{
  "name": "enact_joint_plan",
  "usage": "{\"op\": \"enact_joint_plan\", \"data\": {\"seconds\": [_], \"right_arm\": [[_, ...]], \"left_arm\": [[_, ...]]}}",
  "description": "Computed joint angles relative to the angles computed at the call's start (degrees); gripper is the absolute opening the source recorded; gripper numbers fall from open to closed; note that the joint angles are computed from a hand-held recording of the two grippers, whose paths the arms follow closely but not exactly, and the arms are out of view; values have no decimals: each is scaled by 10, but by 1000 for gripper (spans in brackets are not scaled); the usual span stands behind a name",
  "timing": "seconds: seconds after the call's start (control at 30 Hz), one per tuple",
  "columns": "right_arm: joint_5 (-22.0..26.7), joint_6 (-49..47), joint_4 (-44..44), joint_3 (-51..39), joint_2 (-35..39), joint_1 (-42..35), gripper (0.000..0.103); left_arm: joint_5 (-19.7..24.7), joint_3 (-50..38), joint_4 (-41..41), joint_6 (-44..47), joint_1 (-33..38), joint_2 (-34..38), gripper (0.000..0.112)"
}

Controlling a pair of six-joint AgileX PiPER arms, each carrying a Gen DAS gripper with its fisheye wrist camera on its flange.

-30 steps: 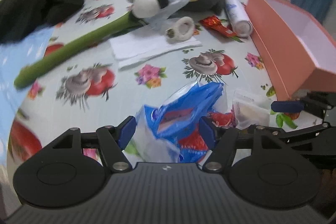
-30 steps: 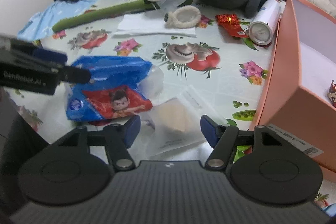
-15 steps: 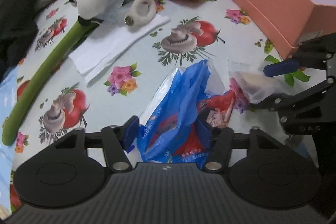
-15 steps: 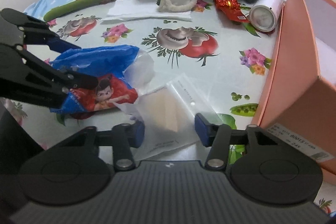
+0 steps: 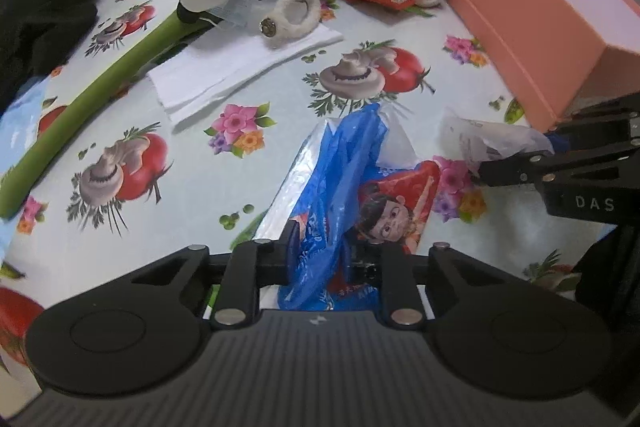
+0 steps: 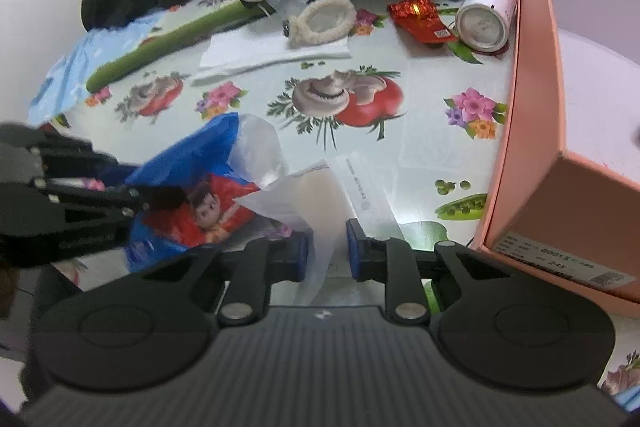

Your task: Organize soft objects

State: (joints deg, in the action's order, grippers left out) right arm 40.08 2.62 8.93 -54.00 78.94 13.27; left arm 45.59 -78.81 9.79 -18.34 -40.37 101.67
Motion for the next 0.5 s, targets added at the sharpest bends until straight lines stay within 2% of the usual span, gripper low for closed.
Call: {"op": "enact_joint_plan", "data": {"seconds": [0.07,0.13,0.33,0.5], "right_arm": [[4,5,3,-2,-9,-2,23],[9,17,0,-4,-22,-1,23],[29,44,-6,-9,-62,-4,23],[47,71,-29,-15,-105,0,23]], "left_arm": [[-2,7,5,-28,-8,-10,14],[1,11,23,-67,-22,-18,12],[6,15,60,-165,-54,-46,10],[15,10,79,-211,-72,-74,10]]}}
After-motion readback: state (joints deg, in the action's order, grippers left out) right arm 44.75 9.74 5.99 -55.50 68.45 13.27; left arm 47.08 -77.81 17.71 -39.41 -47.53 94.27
